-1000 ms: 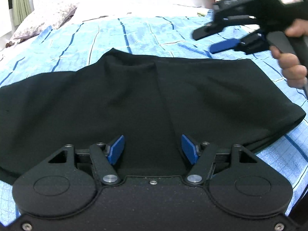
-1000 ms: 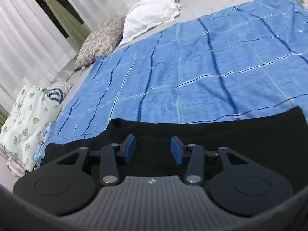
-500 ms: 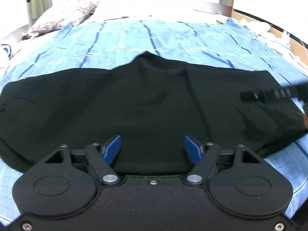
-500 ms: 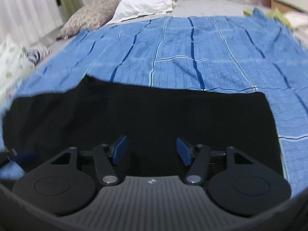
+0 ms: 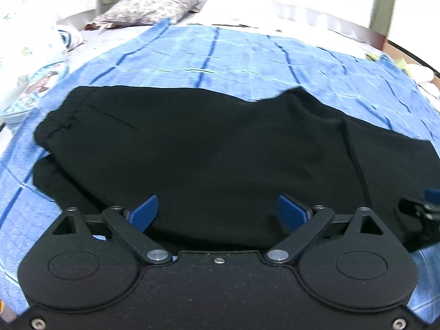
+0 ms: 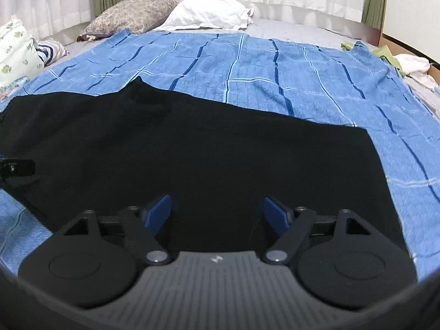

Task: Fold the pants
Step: 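Close the left tool on the black pants waistband edge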

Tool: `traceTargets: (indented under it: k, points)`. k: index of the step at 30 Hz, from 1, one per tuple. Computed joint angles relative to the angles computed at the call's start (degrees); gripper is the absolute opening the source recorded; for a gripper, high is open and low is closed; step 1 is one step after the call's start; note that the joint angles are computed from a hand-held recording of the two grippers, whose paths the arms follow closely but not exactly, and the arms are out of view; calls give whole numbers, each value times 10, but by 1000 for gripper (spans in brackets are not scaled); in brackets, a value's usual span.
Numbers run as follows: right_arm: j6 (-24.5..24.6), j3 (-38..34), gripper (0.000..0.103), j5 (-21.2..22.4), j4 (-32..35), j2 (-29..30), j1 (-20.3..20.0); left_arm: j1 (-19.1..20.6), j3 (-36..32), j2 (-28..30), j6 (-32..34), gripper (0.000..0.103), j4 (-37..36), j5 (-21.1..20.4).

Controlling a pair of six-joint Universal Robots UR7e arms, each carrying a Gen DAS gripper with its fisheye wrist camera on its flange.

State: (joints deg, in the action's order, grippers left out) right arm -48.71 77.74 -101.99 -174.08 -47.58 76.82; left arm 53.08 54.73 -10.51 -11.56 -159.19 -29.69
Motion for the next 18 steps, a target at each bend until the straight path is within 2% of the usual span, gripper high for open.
traceTargets:
  k: [6,9,13,18]
  points:
    - [14,39,93,10,-67,-7,-1,15,39,-36,-57,103,-35,13]
    - [20,55,94,14,-107,-7,-3,24,56,-49,-91,103,-62,41]
    - [27,66,97,15,-144,-7,-5,38,78,-69,-181,103,-52,84]
    - [23,75,100,14,-162,-8,-9,55,115,-97,-288,103,-40,88]
